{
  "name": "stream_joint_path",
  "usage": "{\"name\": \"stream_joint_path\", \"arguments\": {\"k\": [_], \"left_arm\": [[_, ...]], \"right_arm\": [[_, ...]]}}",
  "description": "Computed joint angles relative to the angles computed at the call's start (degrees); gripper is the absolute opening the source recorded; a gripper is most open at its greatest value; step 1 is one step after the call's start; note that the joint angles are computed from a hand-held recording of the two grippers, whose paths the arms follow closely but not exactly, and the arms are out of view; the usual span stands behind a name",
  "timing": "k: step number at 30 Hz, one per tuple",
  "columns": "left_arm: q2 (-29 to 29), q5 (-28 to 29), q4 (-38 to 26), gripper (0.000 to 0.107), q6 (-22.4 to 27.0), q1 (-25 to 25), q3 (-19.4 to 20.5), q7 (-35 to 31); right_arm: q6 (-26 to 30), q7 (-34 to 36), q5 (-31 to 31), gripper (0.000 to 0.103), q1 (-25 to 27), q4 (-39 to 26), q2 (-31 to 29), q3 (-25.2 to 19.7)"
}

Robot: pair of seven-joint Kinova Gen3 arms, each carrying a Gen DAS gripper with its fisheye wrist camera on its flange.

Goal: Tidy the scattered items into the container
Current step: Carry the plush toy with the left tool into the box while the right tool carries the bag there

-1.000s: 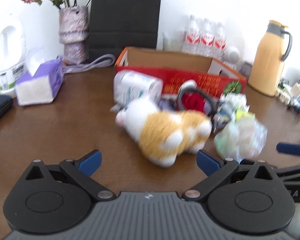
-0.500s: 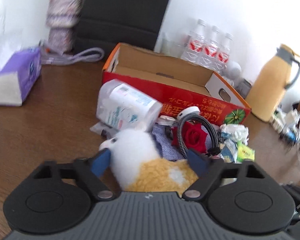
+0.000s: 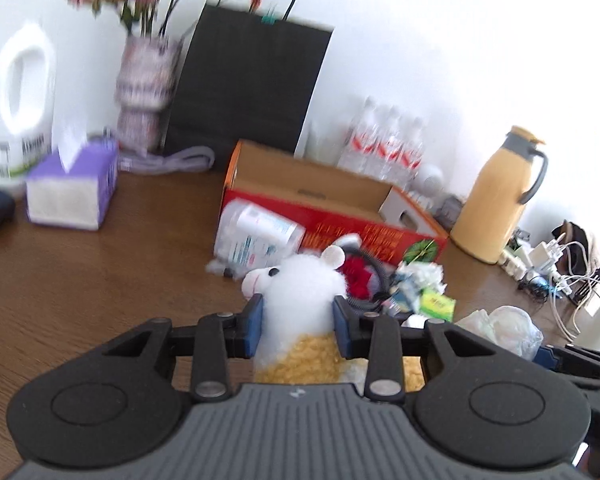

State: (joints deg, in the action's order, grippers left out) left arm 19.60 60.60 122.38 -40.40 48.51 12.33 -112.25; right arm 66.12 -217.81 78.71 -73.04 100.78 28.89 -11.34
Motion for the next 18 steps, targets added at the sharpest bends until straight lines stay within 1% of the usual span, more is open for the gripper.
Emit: {"name": "stream_joint_path", "arguments": {"k": [1,2,3,5,6,8,10,11,12,13,14,16,17,18], "left_arm": [[-0.9,-0.6,0.4,0.036,-0.8,0.3,0.1,0.4],[-1.6,-1.2,0.3,0.036,-0.7,0.9,-0.9,0.9],[-2.1,-1.6,-0.7,0.036,0.4,1.9,-2.9,0.8],[-1.8,-0.4,-5.2,0.036,3.8,2.4,-6.2,-2.0],[-0.8,0.1,-7.9,0.036,4.3,1.5,-6.5,-3.6],[1.6,-1.1,-13.2,0.036,4.9,-3.0,-4.4,-5.2],[4.2,-3.5,-18.5,0.036,4.3,-8.1,-0.6,-7.4],[5.7,-3.8,-21.1,0.036,2.7,-9.5,0.9,-9.7],[6.9,-3.7,-23.8,0.036,1.7,-10.1,1.4,-11.9],[8.0,-3.6,-26.4,0.036,1.6,-9.9,0.9,-14.3],[8.8,-2.5,-29.1,0.036,2.4,-9.9,0.4,-16.3],[10.1,1.9,-34.4,0.036,6.5,-11.4,0.5,-20.7],[10.7,4.2,-36.8,0.036,8.8,-11.5,-0.5,-22.4],[11.2,6.5,-39.0,0.036,11.1,-10.9,-2.4,-24.3]], "right_arm": [[0.1,-1.5,0.7,0.04,-0.2,0.9,-0.8,0.1],[0.2,-3.1,1.9,0.04,0.2,1.8,-1.5,-0.4],[-0.2,-4.2,2.9,0.04,0.5,2.5,-2.4,0.2],[-0.8,-3.5,4.9,0.04,2.7,2.3,-3.2,0.4],[-0.8,-1.8,5.4,0.04,4.5,1.4,-3.2,0.3],[-3.5,1.8,5.6,0.04,8.4,-0.9,-3.7,1.6],[-7.1,5.2,5.3,0.04,11.2,-3.8,-4.0,4.4],[-9.3,7.5,5.4,0.04,13.3,-5.5,-3.9,5.3],[-11.6,9.9,4.8,0.04,16.0,-7.2,-4.2,5.0],[-13.9,11.3,3.3,0.04,18.7,-9.2,-4.3,4.8],[-16.2,13.0,1.0,0.04,21.3,-11.5,-4.4,4.6],[-20.4,17.7,-2.6,0.04,26.6,-14.5,-4.6,3.3],[-21.3,20.0,-3.4,0.04,28.2,-16.0,-4.2,3.1],[-21.3,22.3,-4.1,0.04,28.7,-17.6,-3.6,3.7]]}}
